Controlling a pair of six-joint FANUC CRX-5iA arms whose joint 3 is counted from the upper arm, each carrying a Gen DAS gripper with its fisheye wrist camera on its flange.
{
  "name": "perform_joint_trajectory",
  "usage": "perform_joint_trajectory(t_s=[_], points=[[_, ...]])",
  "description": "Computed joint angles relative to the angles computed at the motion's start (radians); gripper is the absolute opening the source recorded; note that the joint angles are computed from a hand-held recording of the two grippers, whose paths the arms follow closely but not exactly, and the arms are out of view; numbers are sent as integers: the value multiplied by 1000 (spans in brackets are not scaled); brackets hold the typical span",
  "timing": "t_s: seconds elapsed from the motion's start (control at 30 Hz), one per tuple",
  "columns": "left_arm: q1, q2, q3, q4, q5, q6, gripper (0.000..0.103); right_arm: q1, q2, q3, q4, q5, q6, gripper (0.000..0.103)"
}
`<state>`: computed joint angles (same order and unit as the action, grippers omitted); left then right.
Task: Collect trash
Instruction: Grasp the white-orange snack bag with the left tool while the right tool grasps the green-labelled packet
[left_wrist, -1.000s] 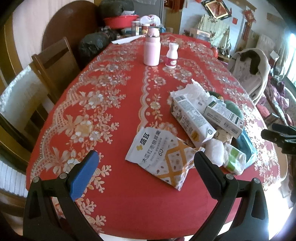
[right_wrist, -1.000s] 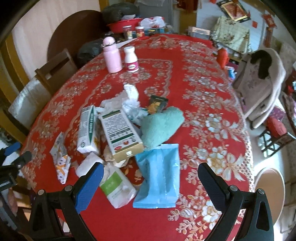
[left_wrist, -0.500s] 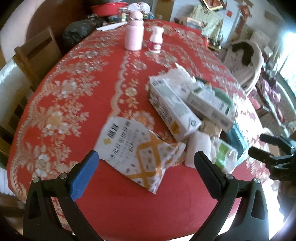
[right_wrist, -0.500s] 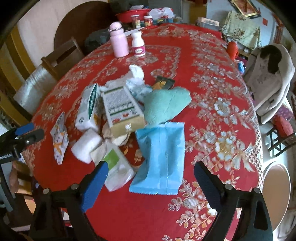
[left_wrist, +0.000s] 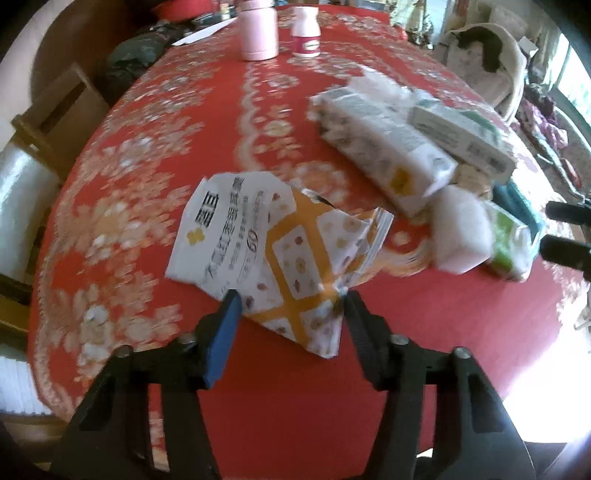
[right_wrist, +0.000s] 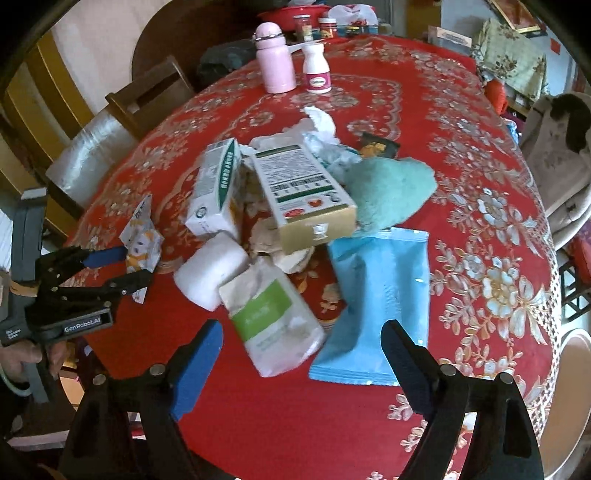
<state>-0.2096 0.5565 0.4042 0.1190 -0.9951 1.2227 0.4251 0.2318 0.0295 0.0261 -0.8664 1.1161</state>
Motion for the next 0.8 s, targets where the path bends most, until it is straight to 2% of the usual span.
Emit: perform_joint_trajectory(t_s=[0.1, 0.2, 0.27, 0.33, 0.4, 0.53, 0.7, 0.8], points=[[30, -8, -5, 8, -22, -42, 35, 4, 11, 16, -13, -6, 15, 87], [65, -29, -38, 68, -28, -101, 35, 10, 19, 30, -20, -8, 35, 87], [97, -41, -56, 145, -49, -119, 36, 16, 23, 34, -16, -6, 36, 87], [119, -42, -60, 212, -73, -110, 43, 12, 29, 42, -25, -5, 42, 87], [131, -36, -48, 254, -78, -57, 63, 4, 37, 56, -46, -12, 53, 87], [123, -3, -16, 300, -54, 59, 64, -3, 45, 67, -57, -9, 65, 87], [86, 61, 79, 228, -56, 246, 64, -7, 64, 83, -55, -15, 86, 87], [81, 91, 108, 227, -60, 298, 64, 1, 80, 90, -30, -20, 109, 87]])
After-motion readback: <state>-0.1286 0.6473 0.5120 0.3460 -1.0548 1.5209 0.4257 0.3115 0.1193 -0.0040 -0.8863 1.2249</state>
